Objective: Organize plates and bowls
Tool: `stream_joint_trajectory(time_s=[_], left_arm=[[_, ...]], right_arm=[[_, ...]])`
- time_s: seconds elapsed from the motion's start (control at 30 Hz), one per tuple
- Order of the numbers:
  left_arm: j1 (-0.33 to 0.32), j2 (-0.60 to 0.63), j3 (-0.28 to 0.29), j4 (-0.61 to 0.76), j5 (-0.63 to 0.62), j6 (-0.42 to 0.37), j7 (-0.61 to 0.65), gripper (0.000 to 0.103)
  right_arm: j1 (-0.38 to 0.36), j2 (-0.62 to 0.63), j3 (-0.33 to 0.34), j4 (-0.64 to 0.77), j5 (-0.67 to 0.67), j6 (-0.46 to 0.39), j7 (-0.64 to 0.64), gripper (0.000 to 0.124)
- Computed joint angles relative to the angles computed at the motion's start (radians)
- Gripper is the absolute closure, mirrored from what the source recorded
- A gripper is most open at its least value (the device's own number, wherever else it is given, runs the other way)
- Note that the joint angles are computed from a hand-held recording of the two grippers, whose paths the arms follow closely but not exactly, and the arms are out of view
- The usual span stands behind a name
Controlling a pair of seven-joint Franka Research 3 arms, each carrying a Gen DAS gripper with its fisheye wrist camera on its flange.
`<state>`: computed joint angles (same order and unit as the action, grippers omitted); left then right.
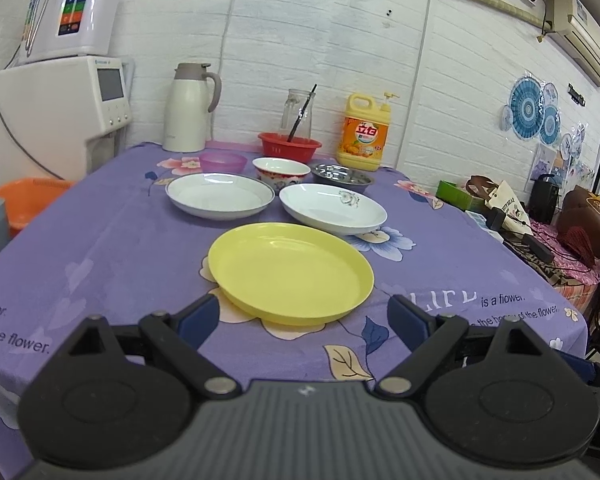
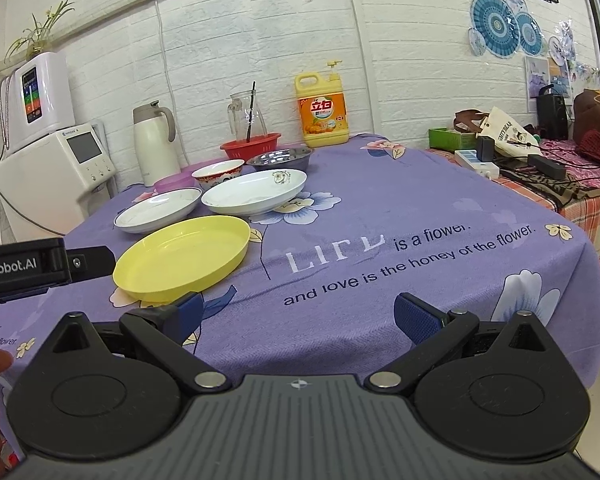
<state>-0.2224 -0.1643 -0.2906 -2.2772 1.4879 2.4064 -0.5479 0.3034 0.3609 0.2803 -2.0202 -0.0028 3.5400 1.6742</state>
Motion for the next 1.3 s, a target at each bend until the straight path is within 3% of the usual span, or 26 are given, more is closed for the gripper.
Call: stream_joint_trajectory(time_s=[1.3], left_arm=[[0.005,-0.003,0.005,-0.013,-0.011,0.003,-0.016,0.014]], right_arm=[[-0.003,0.008,0.008,0.006,-0.009,-0.006,-0.001,0.021]])
